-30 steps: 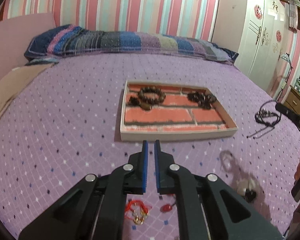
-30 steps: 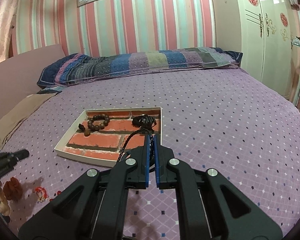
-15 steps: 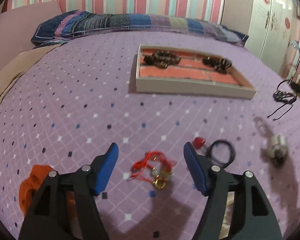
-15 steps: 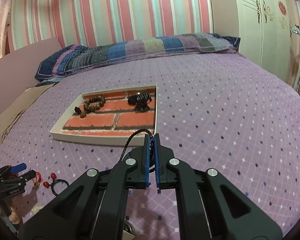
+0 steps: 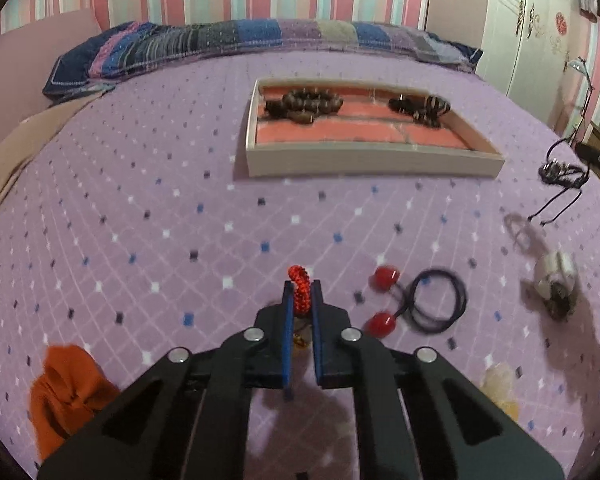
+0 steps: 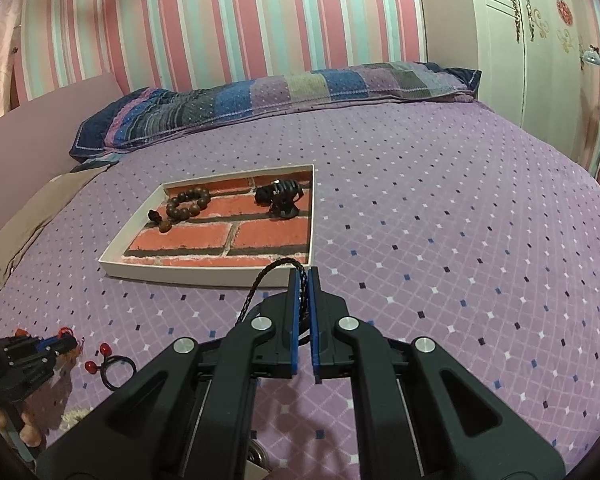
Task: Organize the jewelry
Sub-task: 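Carry the leather bracelet and red tassel pendant over the tray, then lower both items into the tray and open both tools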
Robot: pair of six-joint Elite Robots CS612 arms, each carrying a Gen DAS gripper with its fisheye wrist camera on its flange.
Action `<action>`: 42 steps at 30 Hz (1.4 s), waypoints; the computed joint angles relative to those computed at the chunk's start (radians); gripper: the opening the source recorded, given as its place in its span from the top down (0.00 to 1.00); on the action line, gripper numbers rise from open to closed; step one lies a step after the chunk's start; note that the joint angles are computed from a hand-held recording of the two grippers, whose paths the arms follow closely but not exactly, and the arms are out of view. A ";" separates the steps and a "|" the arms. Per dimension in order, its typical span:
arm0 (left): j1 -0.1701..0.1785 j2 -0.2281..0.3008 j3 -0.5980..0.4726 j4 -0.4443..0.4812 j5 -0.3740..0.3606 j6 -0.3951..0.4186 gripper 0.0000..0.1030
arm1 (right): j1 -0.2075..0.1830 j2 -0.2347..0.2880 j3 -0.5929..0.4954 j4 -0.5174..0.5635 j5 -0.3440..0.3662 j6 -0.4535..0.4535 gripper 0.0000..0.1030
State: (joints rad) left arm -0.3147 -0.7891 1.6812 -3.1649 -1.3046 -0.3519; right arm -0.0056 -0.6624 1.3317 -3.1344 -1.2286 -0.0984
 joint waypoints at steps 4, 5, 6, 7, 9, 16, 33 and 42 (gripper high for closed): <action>0.005 -0.012 -0.026 -0.015 -0.001 0.014 0.92 | 0.005 0.000 -0.014 0.001 0.002 -0.004 0.95; 0.007 -0.014 -0.038 -0.015 0.003 0.018 0.92 | 0.007 0.002 -0.024 0.004 0.002 -0.005 0.95; 0.008 -0.015 -0.053 -0.014 0.007 0.022 0.92 | 0.009 0.003 -0.033 0.007 0.003 -0.005 0.95; 0.010 -0.015 -0.064 -0.013 0.007 0.024 0.92 | 0.012 0.006 -0.044 0.009 0.003 -0.006 0.95; 0.018 -0.008 -0.107 -0.002 -0.003 0.019 0.92 | 0.017 0.011 -0.065 0.018 0.003 -0.008 0.95; 0.050 0.056 -0.278 0.101 -0.044 -0.006 0.92 | 0.041 0.062 -0.199 0.090 -0.001 -0.001 0.95; 0.089 0.276 -0.635 0.411 -0.094 -0.033 0.92 | 0.101 0.311 -0.628 0.431 -0.124 -0.045 0.95; 0.103 0.328 -0.717 0.504 -0.094 -0.030 0.90 | 0.108 0.396 -0.787 0.590 -0.166 -0.051 0.95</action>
State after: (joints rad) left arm -0.2120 -0.4614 0.9638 -2.6612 -1.3987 -0.3820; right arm 0.1028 -0.2662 0.5447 -2.5442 -1.3944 -0.1494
